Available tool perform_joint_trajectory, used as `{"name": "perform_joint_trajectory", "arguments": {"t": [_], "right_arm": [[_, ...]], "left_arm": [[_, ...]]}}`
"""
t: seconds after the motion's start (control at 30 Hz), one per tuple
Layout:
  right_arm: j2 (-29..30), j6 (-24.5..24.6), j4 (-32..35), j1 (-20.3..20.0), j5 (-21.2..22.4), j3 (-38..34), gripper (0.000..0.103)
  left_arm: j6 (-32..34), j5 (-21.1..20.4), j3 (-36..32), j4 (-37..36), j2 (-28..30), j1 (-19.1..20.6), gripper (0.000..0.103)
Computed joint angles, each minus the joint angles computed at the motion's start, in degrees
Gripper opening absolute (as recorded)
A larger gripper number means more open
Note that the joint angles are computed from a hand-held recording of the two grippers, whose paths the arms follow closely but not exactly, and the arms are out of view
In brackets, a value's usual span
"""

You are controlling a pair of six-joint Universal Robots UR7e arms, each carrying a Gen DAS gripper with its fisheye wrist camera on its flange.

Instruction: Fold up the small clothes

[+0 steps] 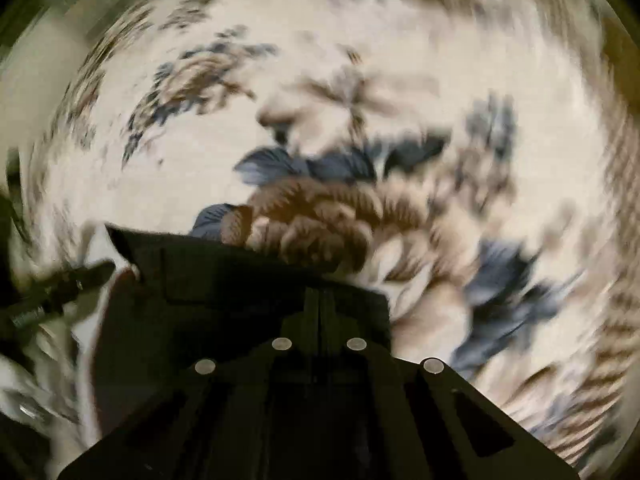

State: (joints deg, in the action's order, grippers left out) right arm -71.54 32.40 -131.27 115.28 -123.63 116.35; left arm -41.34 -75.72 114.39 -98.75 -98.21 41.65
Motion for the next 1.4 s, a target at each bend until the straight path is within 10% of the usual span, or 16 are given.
{"name": "perform_joint_trajectory", "arguments": {"t": [0.1, 0.23, 0.3, 0.43, 0.47, 0.6, 0.77, 0.97, 1.07, 1.23, 1.4], "right_arm": [[-4.5, 1.0, -3.1, -1.9, 6.6, 2.4, 0.005], [-10.9, 0.3, -8.0, -3.8, 12.9, 8.1, 0.081], [-13.1, -0.5, -10.6, -6.3, 18.7, 11.5, 0.093], [-11.0, -1.2, -11.0, -9.2, 23.3, 13.4, 0.093], [-10.3, -1.4, -12.2, -9.2, 22.8, 13.6, 0.093], [-9.2, -1.7, -15.2, -7.0, 19.7, 13.6, 0.032], [-8.8, -2.8, -14.8, -2.1, 18.4, 11.8, 0.024], [-5.1, -4.9, -10.0, -1.9, 17.3, 7.3, 0.024], [-4.3, -5.7, -4.6, -1.8, 16.8, 4.9, 0.031], [-9.5, -5.8, -6.7, -4.6, 20.6, 9.2, 0.099], [-13.7, -5.2, -8.2, -9.1, 24.3, 14.4, 0.099]], "left_arm": [[-0.7, -5.6, 0.4, -3.1, -3.7, 1.4, 0.060], [-1.9, -11.9, 2.3, -6.8, -6.9, 2.5, 0.067], [-1.5, -11.3, 2.6, -6.7, -6.2, 1.7, 0.067], [2.8, -8.2, 4.1, -9.4, -4.4, -0.7, 0.060], [3.8, -7.0, 4.3, -9.3, -4.4, -1.4, 0.037], [3.4, -2.8, 4.8, -8.5, -7.7, -4.3, 0.030], [-3.1, 2.3, 2.8, -1.2, -13.0, -9.9, 0.028], [-7.9, 0.0, 6.1, -5.4, -14.3, -1.6, 0.030], [-8.5, -3.2, 5.4, -6.5, -14.7, -1.1, 0.040], [-11.1, -4.4, 4.7, -6.4, -18.2, -2.7, 0.071], [-12.4, -7.1, 7.1, -4.1, -19.4, -2.6, 0.071]]}}
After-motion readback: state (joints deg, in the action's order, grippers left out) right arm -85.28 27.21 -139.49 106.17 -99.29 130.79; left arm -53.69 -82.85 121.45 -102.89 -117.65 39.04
